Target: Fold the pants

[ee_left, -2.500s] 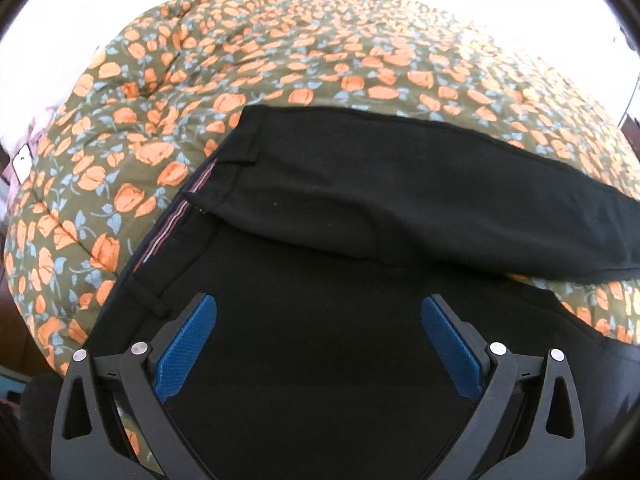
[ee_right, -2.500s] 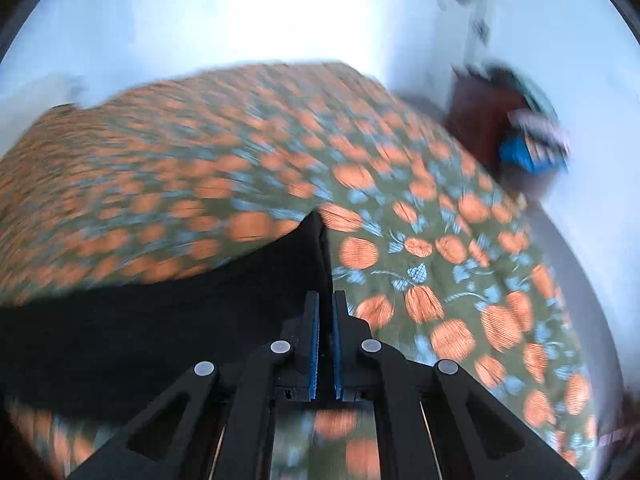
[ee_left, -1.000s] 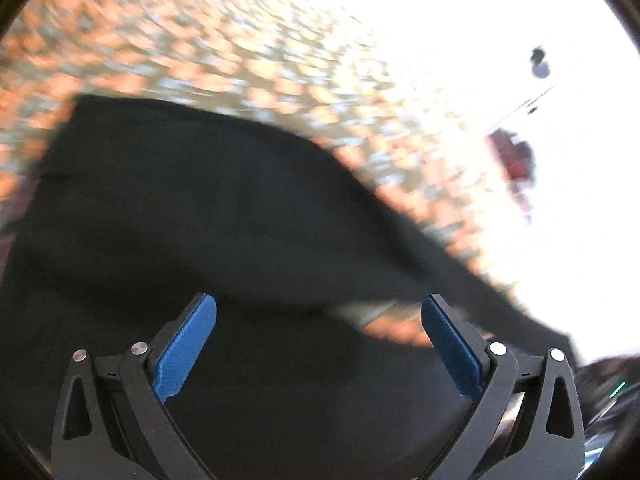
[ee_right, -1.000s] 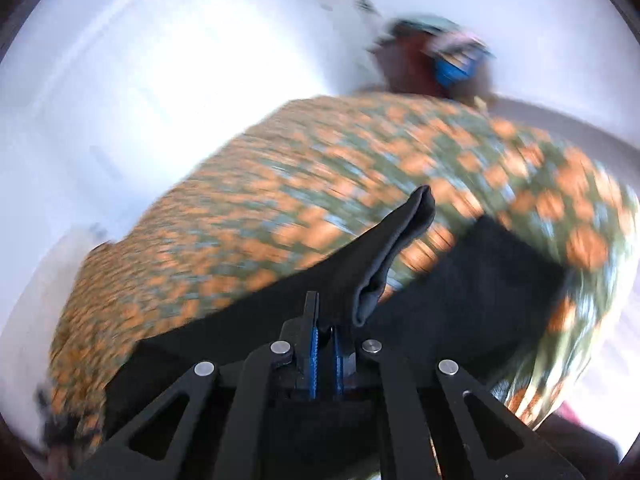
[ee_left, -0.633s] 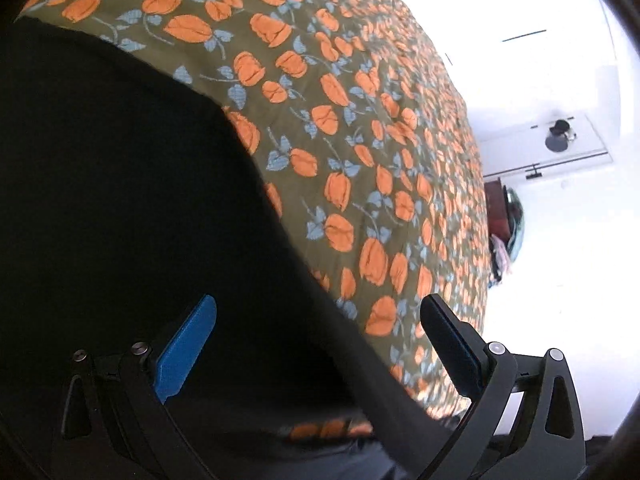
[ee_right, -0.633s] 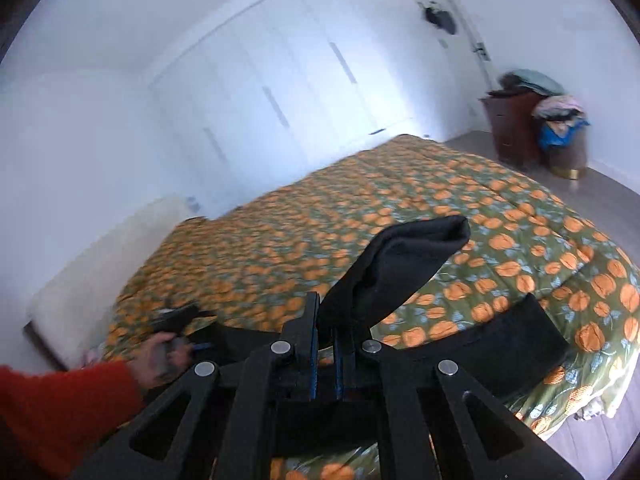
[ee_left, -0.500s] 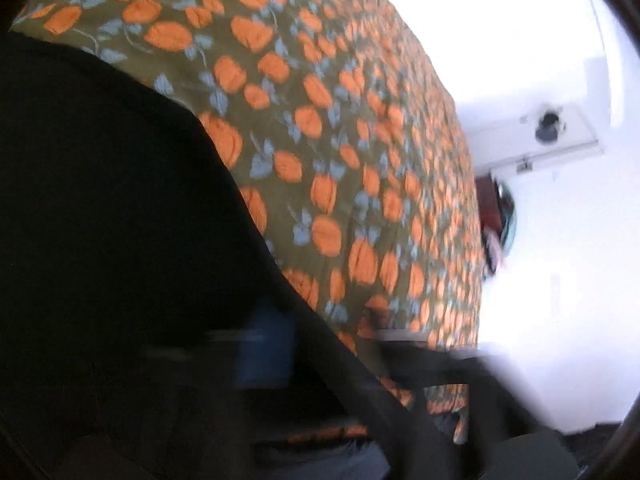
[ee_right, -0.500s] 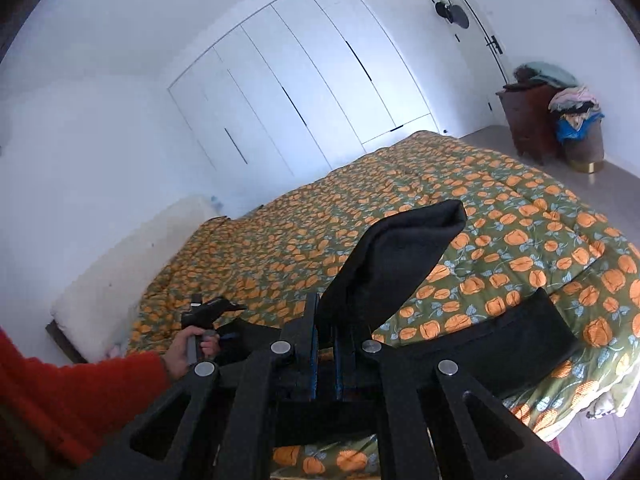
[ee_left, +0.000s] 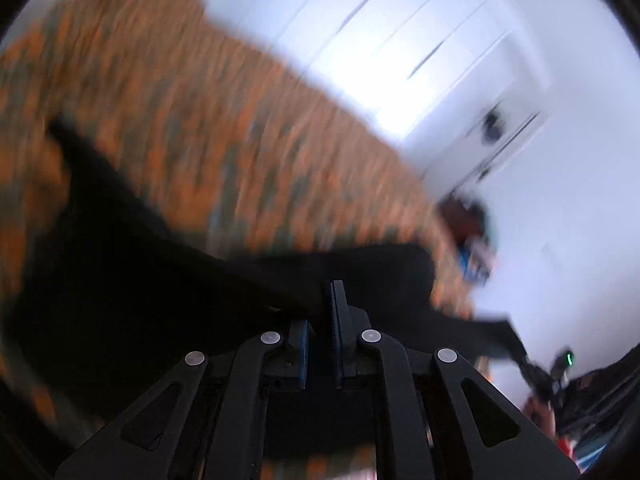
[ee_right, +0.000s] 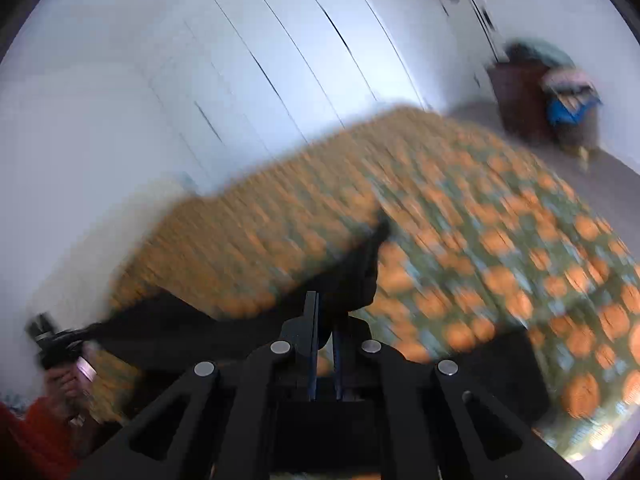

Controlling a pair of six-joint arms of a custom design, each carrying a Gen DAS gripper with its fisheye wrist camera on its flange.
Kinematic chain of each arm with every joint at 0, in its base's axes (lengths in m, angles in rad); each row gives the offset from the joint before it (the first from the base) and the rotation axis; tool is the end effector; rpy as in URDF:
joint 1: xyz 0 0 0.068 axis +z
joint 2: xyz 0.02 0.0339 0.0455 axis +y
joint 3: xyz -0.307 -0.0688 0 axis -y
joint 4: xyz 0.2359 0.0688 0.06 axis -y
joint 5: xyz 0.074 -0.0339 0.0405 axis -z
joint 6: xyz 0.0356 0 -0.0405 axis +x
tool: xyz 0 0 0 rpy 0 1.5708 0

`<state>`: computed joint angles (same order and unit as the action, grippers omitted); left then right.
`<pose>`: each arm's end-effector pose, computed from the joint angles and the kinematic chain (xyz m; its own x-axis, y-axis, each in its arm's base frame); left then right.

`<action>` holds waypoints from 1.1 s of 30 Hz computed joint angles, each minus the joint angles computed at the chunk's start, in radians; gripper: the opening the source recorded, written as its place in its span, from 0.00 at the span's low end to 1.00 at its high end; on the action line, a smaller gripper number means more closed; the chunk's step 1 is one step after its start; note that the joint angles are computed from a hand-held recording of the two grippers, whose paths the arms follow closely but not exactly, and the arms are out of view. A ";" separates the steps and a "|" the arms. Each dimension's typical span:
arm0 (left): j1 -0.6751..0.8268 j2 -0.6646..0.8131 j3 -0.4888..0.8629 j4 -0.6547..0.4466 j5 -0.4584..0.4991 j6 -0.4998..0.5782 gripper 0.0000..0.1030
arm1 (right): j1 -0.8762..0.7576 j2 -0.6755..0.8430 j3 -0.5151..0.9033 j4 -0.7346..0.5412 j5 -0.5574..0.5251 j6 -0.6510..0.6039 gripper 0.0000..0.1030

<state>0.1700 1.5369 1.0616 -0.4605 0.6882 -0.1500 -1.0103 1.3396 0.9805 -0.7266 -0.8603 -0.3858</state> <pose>0.3064 0.0297 0.2840 -0.8205 -0.2580 -0.5101 0.1194 0.7954 -0.5942 0.1488 -0.1863 0.2996 -0.5729 0.4511 -0.6844 0.1608 0.8806 0.4458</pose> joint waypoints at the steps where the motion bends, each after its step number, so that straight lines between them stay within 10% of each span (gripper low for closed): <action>1: -0.051 0.033 -0.088 0.000 -0.056 0.037 0.08 | 0.009 0.042 -0.021 0.005 0.071 -0.019 0.06; 6: -0.176 0.157 -0.211 0.045 -0.160 0.063 0.07 | 0.040 0.283 -0.167 0.171 0.505 0.028 0.06; 33: -0.320 0.103 -0.214 0.064 -0.248 0.163 0.07 | -0.085 0.241 -0.224 0.324 0.570 0.165 0.06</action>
